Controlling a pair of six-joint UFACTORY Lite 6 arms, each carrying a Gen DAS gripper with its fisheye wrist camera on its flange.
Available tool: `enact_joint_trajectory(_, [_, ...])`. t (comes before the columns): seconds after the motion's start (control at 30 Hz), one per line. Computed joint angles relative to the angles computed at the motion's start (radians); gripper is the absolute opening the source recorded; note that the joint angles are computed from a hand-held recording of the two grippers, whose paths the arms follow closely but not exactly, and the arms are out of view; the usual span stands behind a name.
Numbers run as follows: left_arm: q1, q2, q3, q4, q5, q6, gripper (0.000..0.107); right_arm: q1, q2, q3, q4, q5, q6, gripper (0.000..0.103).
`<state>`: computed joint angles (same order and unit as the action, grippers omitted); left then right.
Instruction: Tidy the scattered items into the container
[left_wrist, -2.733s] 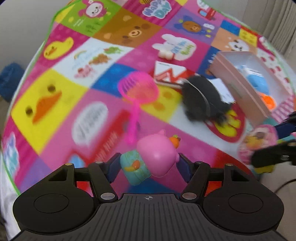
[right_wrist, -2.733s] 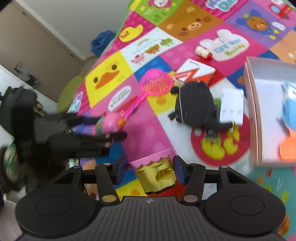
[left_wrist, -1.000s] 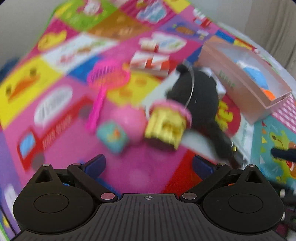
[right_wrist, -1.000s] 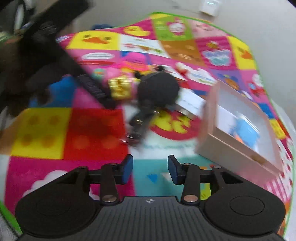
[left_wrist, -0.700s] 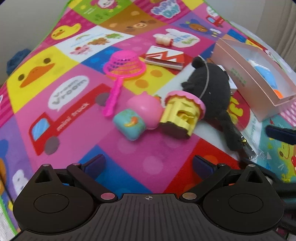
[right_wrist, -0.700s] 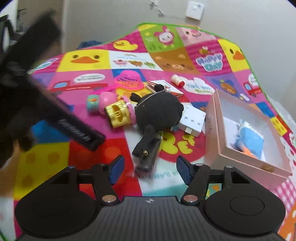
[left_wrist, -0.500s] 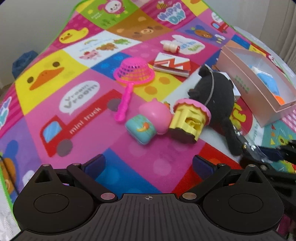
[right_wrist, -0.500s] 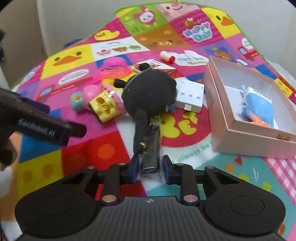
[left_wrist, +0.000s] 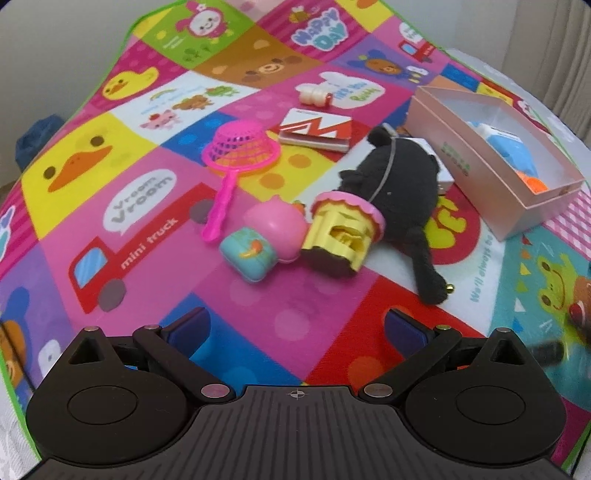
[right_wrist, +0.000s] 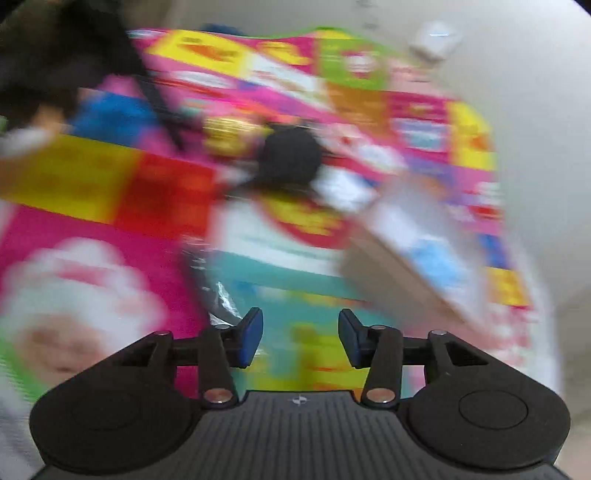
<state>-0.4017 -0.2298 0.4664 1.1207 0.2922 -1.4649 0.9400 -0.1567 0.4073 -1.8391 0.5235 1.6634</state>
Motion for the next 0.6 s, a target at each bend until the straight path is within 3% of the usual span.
enact_joint_trajectory(0.03, [-0.008, -0.010, -0.010, 0.033, -0.002, -0.025, 0.103, -0.015, -0.025, -0.012, 0.000, -0.005, 0.047, 0.048])
enact_joint_trajectory(0.1, [-0.027, -0.032, -0.039, 0.135, -0.005, -0.116, 0.103, -0.067, -0.111, -0.038, -0.009, -0.109, 0.115, 0.075])
enact_joint_trajectory(0.17, [-0.060, -0.039, -0.058, 0.205, 0.017, -0.192, 0.103, -0.032, -0.155, -0.056, 0.048, -0.111, 0.206, 0.087])
enact_joint_trajectory(0.33, [-0.073, -0.034, -0.060, 0.159, 0.028, -0.162, 0.103, 0.132, -0.050, 0.004, 0.193, -0.092, 0.371, 0.088])
enact_joint_trajectory(0.5, [-0.048, -0.109, -0.099, 0.109, 0.030, -0.099, 0.103, 0.287, 0.018, 0.001, 0.260, 0.025, 0.145, 0.088])
enact_joint_trajectory(0.6, [-0.019, -0.138, -0.117, 0.050, 0.014, -0.038, 0.103, 0.242, 0.094, 0.026, 0.290, 0.137, 0.079, 0.089])
